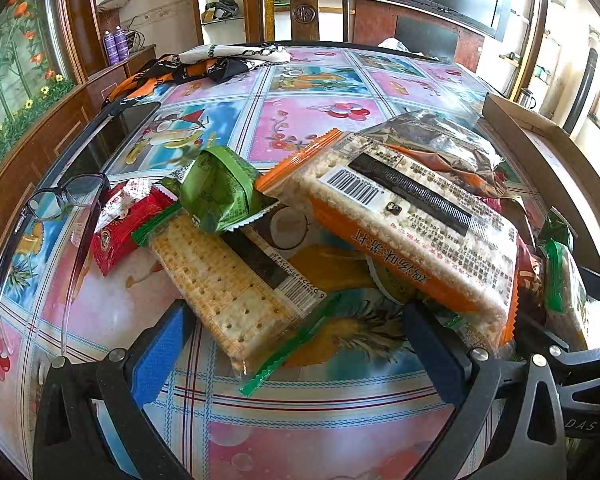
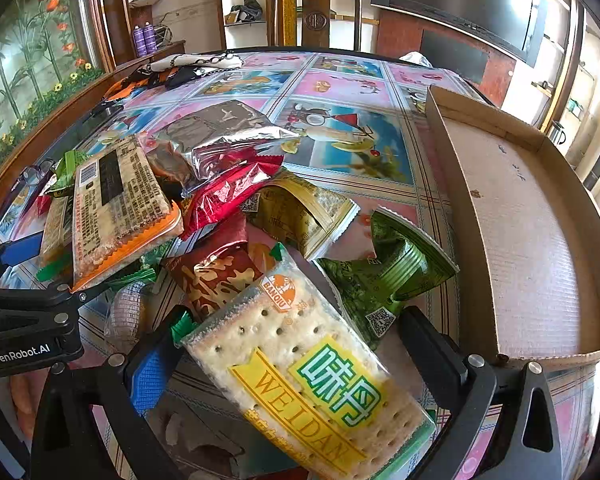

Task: Organize snacks
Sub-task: 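Grasp the WEIDAN cracker pack with the right gripper while the left grasps a green-ended cracker pack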

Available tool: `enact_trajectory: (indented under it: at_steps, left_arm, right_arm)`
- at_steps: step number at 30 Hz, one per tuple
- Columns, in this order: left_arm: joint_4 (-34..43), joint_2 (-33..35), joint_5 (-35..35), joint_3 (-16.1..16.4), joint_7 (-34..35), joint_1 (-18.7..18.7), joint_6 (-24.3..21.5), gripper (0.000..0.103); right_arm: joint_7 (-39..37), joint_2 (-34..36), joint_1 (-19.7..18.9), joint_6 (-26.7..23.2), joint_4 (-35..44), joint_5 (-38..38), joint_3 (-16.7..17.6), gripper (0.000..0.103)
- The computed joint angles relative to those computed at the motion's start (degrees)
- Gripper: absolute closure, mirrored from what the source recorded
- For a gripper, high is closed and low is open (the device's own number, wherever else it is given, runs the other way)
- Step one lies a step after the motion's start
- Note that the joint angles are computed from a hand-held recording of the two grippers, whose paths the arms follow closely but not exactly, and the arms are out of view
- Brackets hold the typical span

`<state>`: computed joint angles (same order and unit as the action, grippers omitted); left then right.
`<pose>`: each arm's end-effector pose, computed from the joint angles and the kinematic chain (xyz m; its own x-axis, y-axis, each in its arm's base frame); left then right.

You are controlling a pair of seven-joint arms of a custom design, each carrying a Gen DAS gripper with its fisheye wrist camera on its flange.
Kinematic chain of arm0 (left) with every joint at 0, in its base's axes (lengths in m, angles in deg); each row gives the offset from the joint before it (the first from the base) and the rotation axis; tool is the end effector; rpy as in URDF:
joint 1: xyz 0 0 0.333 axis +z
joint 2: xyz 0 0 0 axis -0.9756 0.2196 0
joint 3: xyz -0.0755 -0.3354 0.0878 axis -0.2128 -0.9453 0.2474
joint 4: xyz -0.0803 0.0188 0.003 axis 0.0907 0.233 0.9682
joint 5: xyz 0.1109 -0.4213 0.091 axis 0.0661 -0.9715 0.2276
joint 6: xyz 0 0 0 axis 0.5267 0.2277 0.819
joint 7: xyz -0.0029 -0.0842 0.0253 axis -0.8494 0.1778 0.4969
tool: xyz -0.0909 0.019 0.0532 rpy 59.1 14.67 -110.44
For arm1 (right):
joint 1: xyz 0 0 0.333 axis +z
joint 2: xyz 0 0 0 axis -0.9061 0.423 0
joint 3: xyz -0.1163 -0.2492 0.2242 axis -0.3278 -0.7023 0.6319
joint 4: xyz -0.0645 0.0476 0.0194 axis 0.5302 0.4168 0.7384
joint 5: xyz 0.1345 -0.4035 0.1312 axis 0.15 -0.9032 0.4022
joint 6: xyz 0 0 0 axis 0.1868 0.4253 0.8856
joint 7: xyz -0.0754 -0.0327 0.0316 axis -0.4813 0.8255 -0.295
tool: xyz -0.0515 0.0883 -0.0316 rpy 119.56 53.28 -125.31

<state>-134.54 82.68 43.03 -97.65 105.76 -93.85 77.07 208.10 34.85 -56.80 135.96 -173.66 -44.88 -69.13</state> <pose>0.5886 -0.3024 0.4517 -0.3255 -0.9455 -0.0042 -0.7637 0.2656 -0.5884 0.5043 0.1175 0.4675 -0.1431 -0.9894 -0.0251 -0.8111 0.1318 -0.5698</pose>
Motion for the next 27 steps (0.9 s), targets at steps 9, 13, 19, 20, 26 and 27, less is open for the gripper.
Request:
enact_trajectory:
  at_steps: [9, 13, 19, 20, 26, 27]
  left_arm:
    - [0.0, 0.0, 0.2, 0.0, -0.1, 0.0, -0.1, 0.000]
    - [0.0, 0.0, -3.2, -0.9, 4.4, 0.8, -0.3, 0.000]
    - [-1.9, -2.4, -18.3, -3.4, 19.9, 3.0, -1.6, 0.000]
    - [-3.9, -3.9, -23.4, -3.9, 24.3, 3.6, 1.4, 0.000]
    - [-7.2, -9.7, -32.0, -2.5, 33.1, 3.8, 1.2, 0.000]
    - [-7.3, -10.2, -35.3, -2.1, 35.8, 3.6, 0.3, 0.000]
  right_arm:
    - [0.0, 0.0, 0.0, 0.0, 0.0, 0.0, 0.0, 0.000]
    - [0.8, 0.0, -0.2, -0.4, 0.2, -0.2, 0.3, 0.000]
    - [-9.2, -1.7, 4.4, -5.3, 0.2, 8.1, -3.3, 0.000]
    - [-13.4, -2.4, 5.8, -6.6, 0.1, 11.1, -4.4, 0.000]
    - [-29.6, -9.7, 10.8, -5.5, -6.0, 26.6, -9.6, 0.000]
    - [-31.8, -11.5, 11.7, -4.4, -7.5, 29.4, -10.8, 0.000]
